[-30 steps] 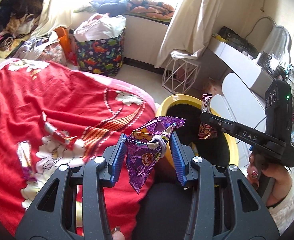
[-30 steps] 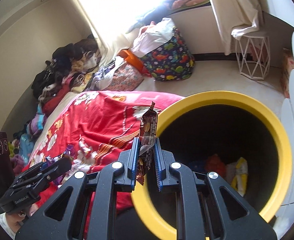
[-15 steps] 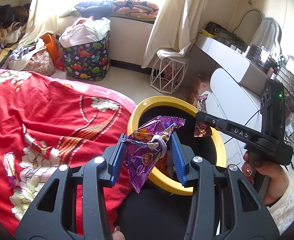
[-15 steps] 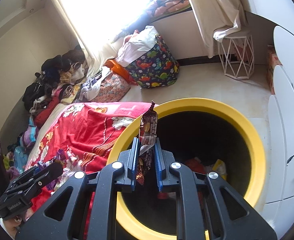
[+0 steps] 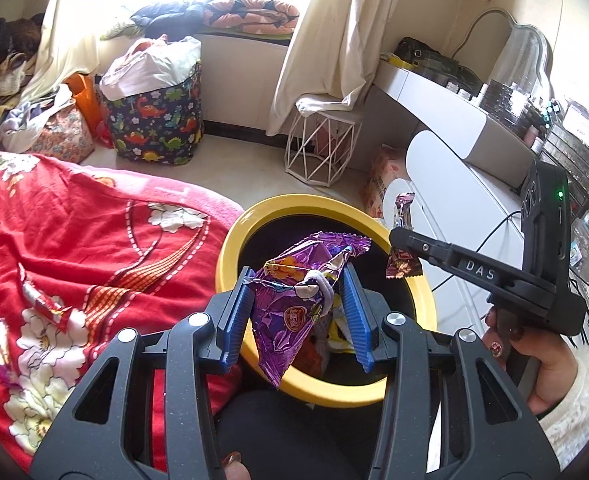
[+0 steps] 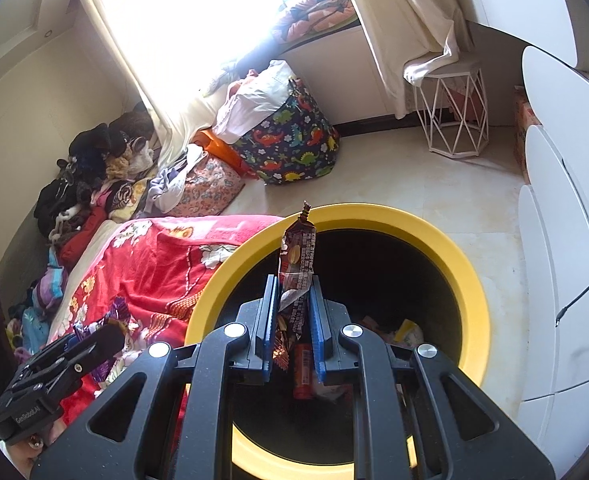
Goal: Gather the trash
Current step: 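Carry the purple and dark wrappers over the yellow-rimmed bin with both grippers, then open both grippers to drop the wrappers into the bin, then move both open grippers back over the remaining packets on the bed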
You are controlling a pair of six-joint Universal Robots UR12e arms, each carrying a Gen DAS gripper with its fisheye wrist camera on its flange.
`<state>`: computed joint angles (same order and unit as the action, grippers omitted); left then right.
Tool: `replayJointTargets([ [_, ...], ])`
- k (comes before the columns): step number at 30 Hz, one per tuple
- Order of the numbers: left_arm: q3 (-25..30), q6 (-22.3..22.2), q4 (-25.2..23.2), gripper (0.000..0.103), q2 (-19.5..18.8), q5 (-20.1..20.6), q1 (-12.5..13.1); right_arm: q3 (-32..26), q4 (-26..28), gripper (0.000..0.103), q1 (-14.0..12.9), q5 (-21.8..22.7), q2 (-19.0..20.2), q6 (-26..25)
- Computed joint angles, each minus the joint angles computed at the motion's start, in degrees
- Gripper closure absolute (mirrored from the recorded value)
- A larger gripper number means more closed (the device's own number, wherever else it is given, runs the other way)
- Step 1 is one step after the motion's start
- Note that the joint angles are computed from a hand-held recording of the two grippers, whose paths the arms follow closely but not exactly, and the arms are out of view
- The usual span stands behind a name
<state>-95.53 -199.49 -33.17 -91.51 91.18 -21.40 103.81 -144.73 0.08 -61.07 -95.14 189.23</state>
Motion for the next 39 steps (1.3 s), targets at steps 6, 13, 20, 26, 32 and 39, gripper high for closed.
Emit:
replayJointTargets([
  [6, 1.1, 0.5, -0.2, 0.067, -1.2, 0.1, -0.5, 0.6, 0.2, 0.088, -0.6, -0.3, -0.6, 0.2],
  [13, 2.7, 1.6, -1.0, 0.067, -2.8, -0.2, -0.8, 1.0, 1.0, 0.088, -1.4, -0.3, -1.0, 0.1],
  [20, 4.2, 2.2, -2.2, 0.067, -4.5, -0.8, -0.9, 1.1, 1.8, 0.087, -2.1, 0.1, -1.3, 0.1],
  [26, 5.0, 2.0, -3.0, 0.066, -5.5, -1.2, -1.0, 1.3, 1.8, 0.087, -2.8, 0.5, -1.4, 0.5],
  [32, 5.0, 1.3, -3.7, 0.062, -5.7, -1.0, -1.0, 1.9, 0.6, 0.065, -3.2, -0.1, -1.8, 1.8],
  [39, 4.2, -0.5, -3.1, 0.013, -5.1, -2.4, -0.6, 2.2, -0.3, 0.047, -3.2, -1.0, -2.1, 2.1],
])
